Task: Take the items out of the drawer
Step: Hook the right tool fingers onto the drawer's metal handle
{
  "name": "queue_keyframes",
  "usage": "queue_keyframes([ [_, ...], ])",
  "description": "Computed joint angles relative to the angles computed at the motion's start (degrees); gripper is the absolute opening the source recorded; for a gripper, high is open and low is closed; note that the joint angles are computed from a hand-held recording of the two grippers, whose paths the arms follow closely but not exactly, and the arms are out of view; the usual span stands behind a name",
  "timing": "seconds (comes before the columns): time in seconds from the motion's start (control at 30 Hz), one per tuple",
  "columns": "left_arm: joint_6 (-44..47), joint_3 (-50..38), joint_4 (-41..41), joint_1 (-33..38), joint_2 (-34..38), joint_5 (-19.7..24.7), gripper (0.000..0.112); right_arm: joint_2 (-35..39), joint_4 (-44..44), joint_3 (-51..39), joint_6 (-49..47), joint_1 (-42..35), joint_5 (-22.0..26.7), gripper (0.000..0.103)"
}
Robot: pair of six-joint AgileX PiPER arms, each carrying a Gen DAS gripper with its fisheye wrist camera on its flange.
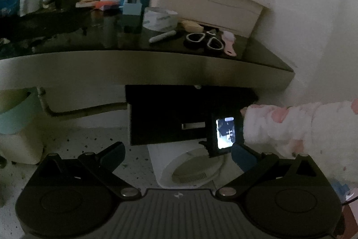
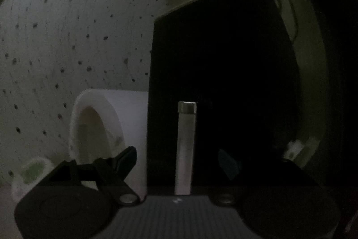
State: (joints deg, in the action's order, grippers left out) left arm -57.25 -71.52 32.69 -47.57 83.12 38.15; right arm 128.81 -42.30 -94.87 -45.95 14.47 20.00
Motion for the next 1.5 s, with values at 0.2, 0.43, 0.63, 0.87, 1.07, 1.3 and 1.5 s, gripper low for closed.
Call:
queue_keyframes([
  [0.2, 0.3, 0.9, -0.9, 1.0, -0.4, -0.6, 0.102, 3.7, 5.2, -7.4, -2.7, 0.6, 7.8, 0.069],
  [0.43, 0.8, 2.0, -2.6, 2.6, -1.0, -1.8, 0.102, 6.7, 7.8, -12.3, -4.2, 0.5, 11.2, 0.047],
  [0.63, 0.0, 2.3, -3.2, 3.2, -0.8, -3.0, 0.102, 7.3, 10.2, -13.4, -3.9, 0.1, 11.7, 0.05],
  [0.87, 0.7, 1.0, -5.2, 3.6, 0.3, -3.8, 0.102, 7.7, 9.8, -13.8, -1.0, 0.3, 11.8, 0.049],
  [1.07, 3.2, -0.9, -6.9, 3.5, 1.1, -3.6, 0.102, 8.1, 9.5, -14.2, 1.5, 0.4, 11.9, 0.049],
  [1.3, 4.8, -2.7, -8.3, 3.2, 2.3, -1.7, 0.102, 8.4, 8.0, -14.2, 5.4, 0.7, 11.6, 0.049],
  [1.5, 5.5, -2.3, -9.3, 3.4, 1.9, -1.4, 0.102, 8.7, 9.7, -15.3, 2.7, 0.4, 12.5, 0.049],
])
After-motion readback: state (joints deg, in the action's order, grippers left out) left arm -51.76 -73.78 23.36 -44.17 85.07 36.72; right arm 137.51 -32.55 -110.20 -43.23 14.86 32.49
